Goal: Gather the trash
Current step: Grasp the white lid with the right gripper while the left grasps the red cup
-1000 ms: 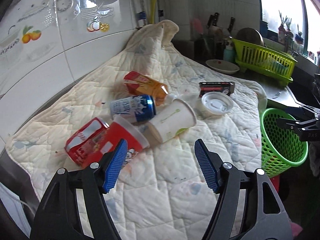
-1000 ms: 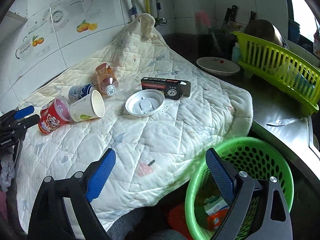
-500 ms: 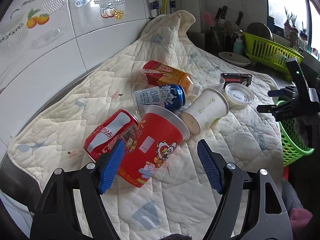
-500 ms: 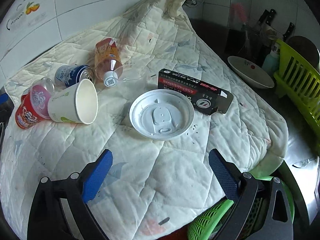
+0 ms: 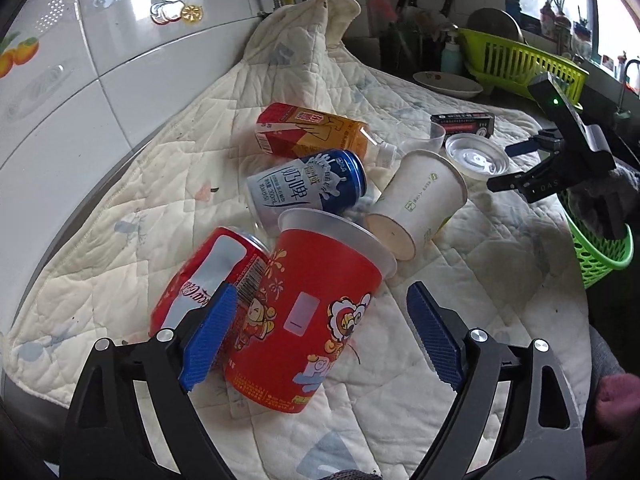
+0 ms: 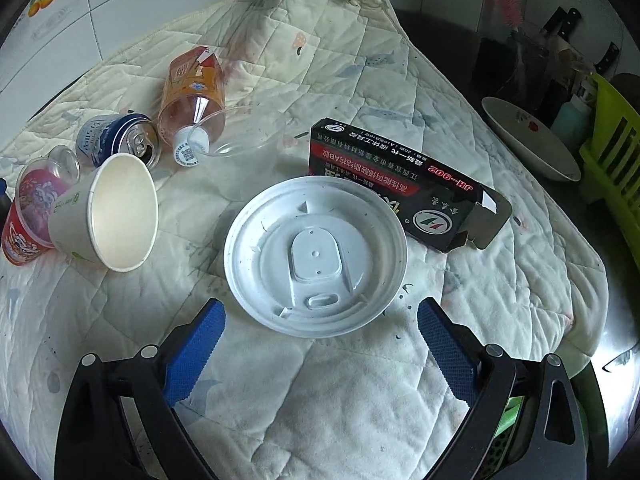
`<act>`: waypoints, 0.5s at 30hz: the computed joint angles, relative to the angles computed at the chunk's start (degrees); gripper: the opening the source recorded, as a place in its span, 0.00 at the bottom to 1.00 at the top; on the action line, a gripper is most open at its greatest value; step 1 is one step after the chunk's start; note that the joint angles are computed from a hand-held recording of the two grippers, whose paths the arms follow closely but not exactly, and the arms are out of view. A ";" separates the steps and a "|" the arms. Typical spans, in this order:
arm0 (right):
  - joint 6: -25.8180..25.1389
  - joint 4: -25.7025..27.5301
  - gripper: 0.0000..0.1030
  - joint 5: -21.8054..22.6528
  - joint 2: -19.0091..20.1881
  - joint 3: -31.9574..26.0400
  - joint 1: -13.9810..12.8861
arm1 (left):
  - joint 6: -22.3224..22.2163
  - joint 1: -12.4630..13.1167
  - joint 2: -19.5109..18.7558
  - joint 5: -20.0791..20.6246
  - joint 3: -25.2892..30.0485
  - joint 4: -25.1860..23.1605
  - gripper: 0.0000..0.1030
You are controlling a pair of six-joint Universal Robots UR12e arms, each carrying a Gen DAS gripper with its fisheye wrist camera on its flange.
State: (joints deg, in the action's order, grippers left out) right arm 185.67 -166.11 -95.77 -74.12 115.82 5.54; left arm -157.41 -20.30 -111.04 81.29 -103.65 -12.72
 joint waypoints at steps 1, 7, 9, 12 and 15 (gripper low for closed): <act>-0.09 -0.05 0.91 0.22 0.14 -0.11 -0.07 | 0.81 -0.22 -0.32 0.58 0.47 -0.64 0.83; -1.01 0.22 0.91 1.43 0.84 -0.78 -0.13 | 3.96 -0.83 -1.67 2.88 2.39 -3.88 0.83; -1.40 0.30 0.91 1.19 1.15 -1.10 0.01 | 4.47 -0.86 -2.00 2.99 2.87 -4.97 0.83; -1.32 0.34 0.91 1.32 1.55 -1.49 -0.08 | 5.05 -1.15 -2.57 4.04 3.43 -5.77 0.83; -1.05 0.19 0.91 1.95 1.85 -1.83 -0.29 | 5.25 -1.20 -2.99 4.22 3.83 -6.26 0.83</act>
